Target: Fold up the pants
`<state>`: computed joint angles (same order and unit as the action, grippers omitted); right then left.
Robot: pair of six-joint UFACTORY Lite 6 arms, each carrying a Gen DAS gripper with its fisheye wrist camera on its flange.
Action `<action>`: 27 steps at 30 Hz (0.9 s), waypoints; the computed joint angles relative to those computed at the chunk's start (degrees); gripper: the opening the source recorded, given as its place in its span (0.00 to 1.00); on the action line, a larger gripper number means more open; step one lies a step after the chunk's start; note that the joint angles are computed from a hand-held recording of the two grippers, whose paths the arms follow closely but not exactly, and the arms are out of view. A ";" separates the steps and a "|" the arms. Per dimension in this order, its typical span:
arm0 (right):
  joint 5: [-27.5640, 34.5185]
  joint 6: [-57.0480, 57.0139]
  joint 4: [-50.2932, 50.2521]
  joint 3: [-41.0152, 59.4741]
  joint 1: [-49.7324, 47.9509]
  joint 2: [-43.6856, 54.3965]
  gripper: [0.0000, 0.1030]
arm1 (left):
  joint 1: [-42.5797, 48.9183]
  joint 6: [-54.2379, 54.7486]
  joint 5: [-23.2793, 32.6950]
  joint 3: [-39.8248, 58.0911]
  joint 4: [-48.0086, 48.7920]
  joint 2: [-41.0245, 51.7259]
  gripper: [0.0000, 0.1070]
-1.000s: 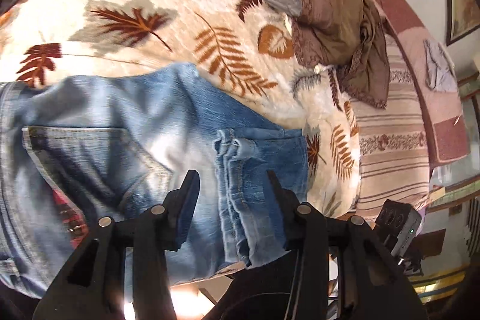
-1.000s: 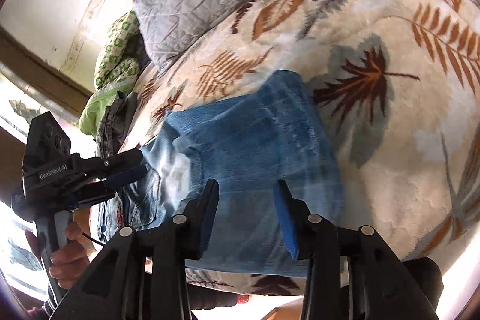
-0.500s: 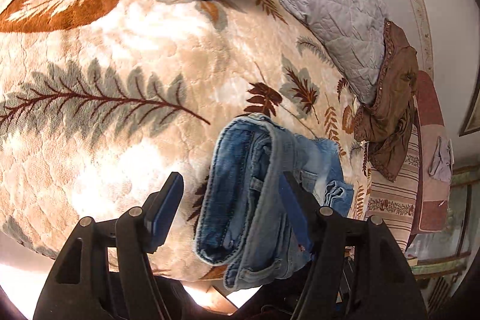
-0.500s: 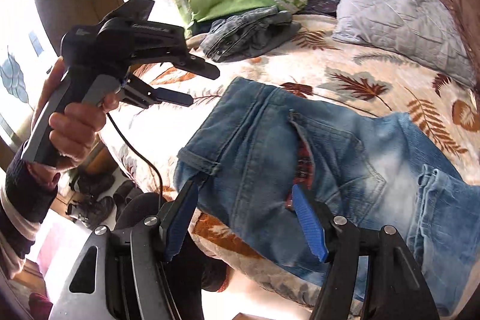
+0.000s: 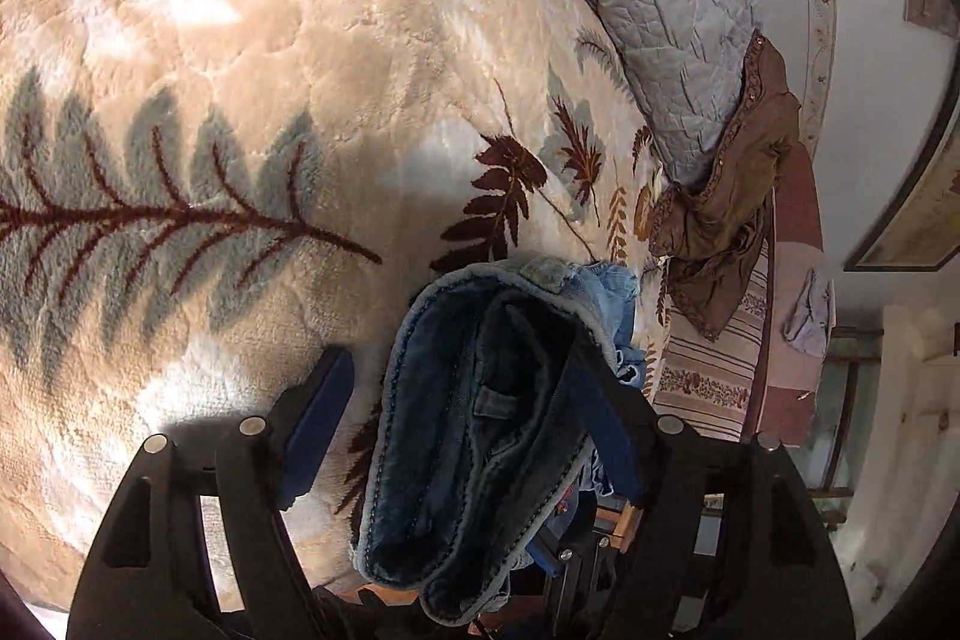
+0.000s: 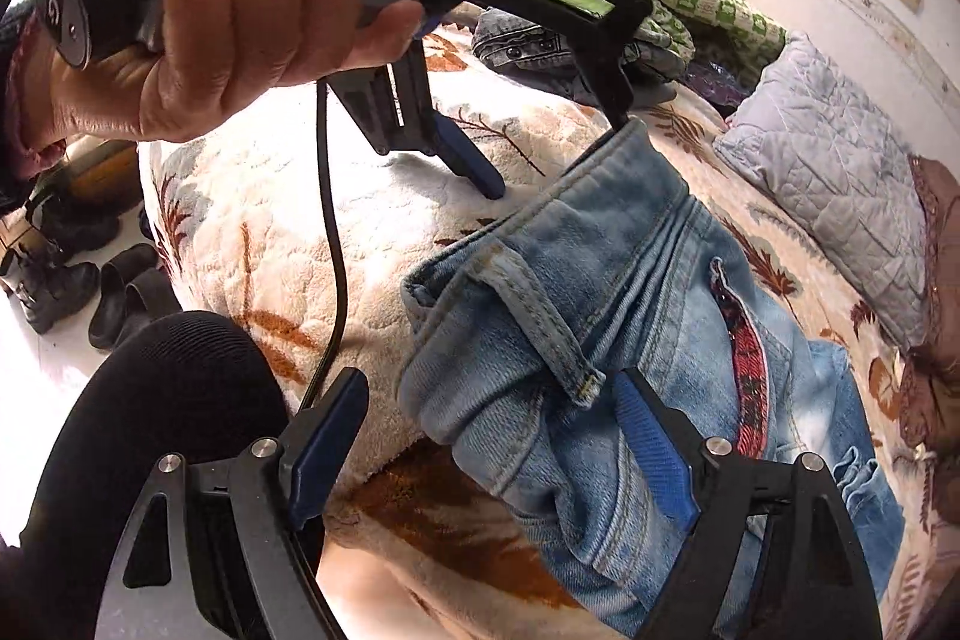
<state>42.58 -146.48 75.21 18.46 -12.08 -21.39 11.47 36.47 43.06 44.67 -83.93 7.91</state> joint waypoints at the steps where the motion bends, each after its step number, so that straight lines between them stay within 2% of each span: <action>1: -2.49 -2.31 3.66 -1.41 2.41 -0.97 0.76 | 0.37 0.85 0.94 0.93 -0.24 0.99 0.72; 2: -4.32 -5.01 7.54 -2.36 4.29 -1.32 0.65 | 0.59 1.97 1.96 1.46 -0.64 1.57 0.72; 3: -5.37 -6.80 10.00 -2.58 5.36 -1.29 0.59 | 1.18 4.30 3.57 1.50 -2.14 2.21 0.72; 7: -4.44 -3.15 7.18 -0.21 4.91 0.73 0.57 | 6.68 24.25 14.76 -6.90 -17.74 2.27 0.75; 9: -4.81 -3.28 7.20 -0.32 5.12 0.93 0.57 | 8.07 28.73 18.31 -8.12 -18.84 2.68 0.75; 11: -5.56 -3.39 7.74 0.39 5.82 2.29 0.58 | 7.11 27.72 15.58 -6.54 -15.27 1.55 0.75; 16: -5.37 -4.89 9.52 0.74 5.92 3.51 0.60 | 0.24 15.72 4.76 3.99 -1.09 3.97 0.75; 21: -5.03 -8.01 12.00 -0.21 5.87 3.35 0.59 | -2.71 9.09 1.47 10.18 3.45 7.60 0.76; 22: -5.03 -8.01 11.90 -0.12 5.92 3.44 0.58 | -3.79 8.58 -0.28 10.19 4.06 6.87 0.69; 23: -4.82 -7.73 11.36 0.19 5.84 3.60 0.56 | -4.98 7.55 -2.04 10.19 5.21 6.11 0.41; 25: -2.87 -5.57 8.06 1.06 4.41 3.48 0.47 | -5.03 9.00 0.28 8.56 2.72 5.70 0.13; 27: 0.46 -1.61 3.02 2.40 1.69 2.58 0.40 | -5.42 9.99 -1.09 5.37 -0.12 1.77 0.13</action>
<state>43.04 -148.09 78.22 20.86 -10.39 -18.80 6.06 46.46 41.97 50.04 -84.05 9.68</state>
